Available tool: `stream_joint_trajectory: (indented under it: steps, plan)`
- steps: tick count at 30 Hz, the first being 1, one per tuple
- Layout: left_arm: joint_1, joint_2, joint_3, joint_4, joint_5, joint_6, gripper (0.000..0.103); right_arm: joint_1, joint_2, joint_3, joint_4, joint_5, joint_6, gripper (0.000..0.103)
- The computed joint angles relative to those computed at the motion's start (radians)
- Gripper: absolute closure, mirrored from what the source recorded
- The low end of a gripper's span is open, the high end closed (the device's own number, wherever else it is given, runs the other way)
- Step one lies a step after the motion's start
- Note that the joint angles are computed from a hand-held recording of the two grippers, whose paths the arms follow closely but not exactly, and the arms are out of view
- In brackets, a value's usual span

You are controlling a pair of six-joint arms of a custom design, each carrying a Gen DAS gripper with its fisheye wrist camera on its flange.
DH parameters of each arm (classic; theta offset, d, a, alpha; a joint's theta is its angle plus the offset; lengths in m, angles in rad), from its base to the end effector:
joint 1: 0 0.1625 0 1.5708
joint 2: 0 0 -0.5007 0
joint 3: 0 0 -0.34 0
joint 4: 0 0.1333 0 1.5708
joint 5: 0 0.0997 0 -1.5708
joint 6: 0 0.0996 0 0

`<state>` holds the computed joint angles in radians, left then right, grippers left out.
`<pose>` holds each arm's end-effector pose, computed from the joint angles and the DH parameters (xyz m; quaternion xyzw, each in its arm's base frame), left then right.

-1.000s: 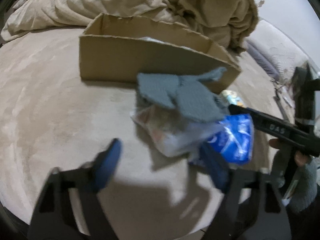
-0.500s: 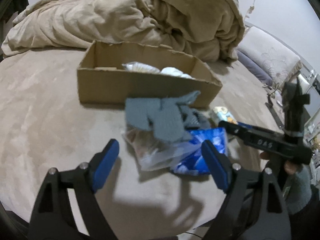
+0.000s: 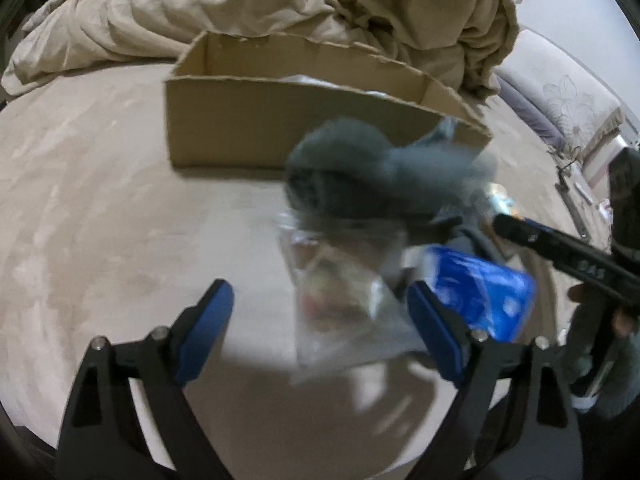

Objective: Organize objects
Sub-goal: 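Grasp the clear snack bag with the left gripper while the right holds the tissue pack, then lower the snack bag with the left gripper into the box while the right releases the tissue pack there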

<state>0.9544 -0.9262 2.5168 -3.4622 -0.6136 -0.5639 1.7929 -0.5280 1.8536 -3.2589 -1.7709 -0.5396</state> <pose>-0.0597 -0.4557 0.1976 -0.0459 0.8791 -0.3639 0.3043 0.2523 -0.6021 0.0290 0.3471 -0.9153 0.1616 0.1254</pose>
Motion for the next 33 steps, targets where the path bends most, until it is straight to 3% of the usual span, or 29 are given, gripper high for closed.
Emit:
stream_joint_trajectory:
  steps: [4, 6, 10, 14, 21, 33]
  plan:
    - [0.012, 0.007, 0.000, -0.058, -0.014, 0.036, 0.028, 0.002, -0.002, 0.008, -0.006, 0.010, -0.008, 0.054]
    - [0.010, 0.019, -0.004, -0.070, -0.024, 0.060, 0.048, 0.004, -0.003, 0.013, -0.010, 0.017, -0.010, 0.054]
    - [-0.012, 0.034, 0.009, -0.091, -0.032, 0.055, 0.060, 0.011, -0.003, 0.026, -0.025, 0.026, -0.018, 0.054]
    - [-0.030, 0.028, 0.044, -0.124, -0.034, 0.020, 0.062, 0.013, -0.009, 0.045, -0.053, 0.035, -0.026, 0.054]
    - [-0.131, -0.023, 0.144, -0.125, 0.030, -0.093, 0.062, 0.026, -0.049, 0.121, -0.137, 0.054, -0.015, 0.054]
    - [-0.321, -0.236, 0.213, 0.157, 0.162, -0.314, 0.062, 0.091, -0.123, 0.227, -0.188, 0.075, 0.004, 0.054]
